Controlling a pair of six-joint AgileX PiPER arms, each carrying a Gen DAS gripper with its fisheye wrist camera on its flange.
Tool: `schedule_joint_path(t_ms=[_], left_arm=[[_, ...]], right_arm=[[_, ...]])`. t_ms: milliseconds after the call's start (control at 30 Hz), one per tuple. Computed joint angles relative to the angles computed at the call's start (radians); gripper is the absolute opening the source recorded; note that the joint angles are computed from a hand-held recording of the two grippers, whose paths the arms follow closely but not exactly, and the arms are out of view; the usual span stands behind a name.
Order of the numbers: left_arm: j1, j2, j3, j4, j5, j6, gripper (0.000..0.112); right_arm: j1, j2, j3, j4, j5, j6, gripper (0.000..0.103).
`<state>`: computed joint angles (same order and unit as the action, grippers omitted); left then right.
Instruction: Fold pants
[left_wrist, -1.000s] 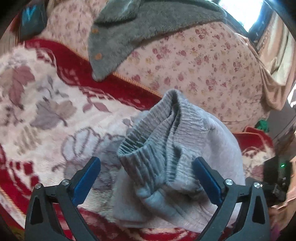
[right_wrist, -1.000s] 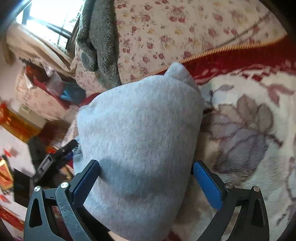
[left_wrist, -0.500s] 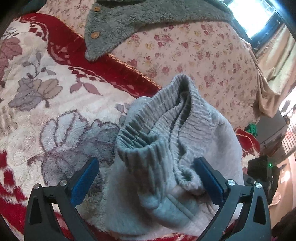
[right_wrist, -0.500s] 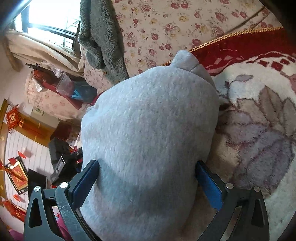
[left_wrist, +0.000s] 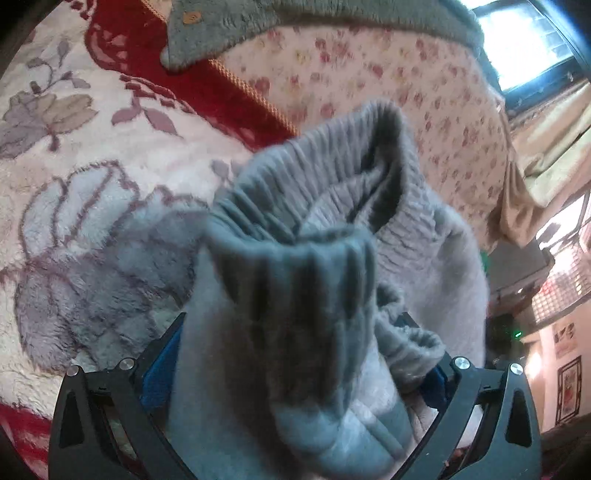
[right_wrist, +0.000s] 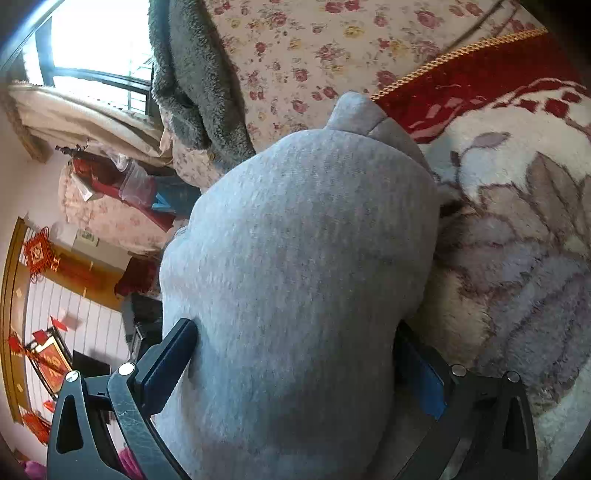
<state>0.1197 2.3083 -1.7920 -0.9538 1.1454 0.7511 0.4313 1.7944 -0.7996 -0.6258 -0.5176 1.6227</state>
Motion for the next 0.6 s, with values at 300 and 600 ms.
schedule_joint_path(t_ms=[300, 600], left_arm=[[-0.045, -0.188, 0.2, 0.009, -0.143, 0.11, 0.077], [-0.166, -0.321, 0.293, -0.052, -0.118, 0.051, 0.073]], right_arm=[[0.052, -0.061, 0.012, 0.14, 0.067, -0.107, 0.1], [-0.018, -0.298, 0.207, 0.115, 0.094, -0.052, 0.1]])
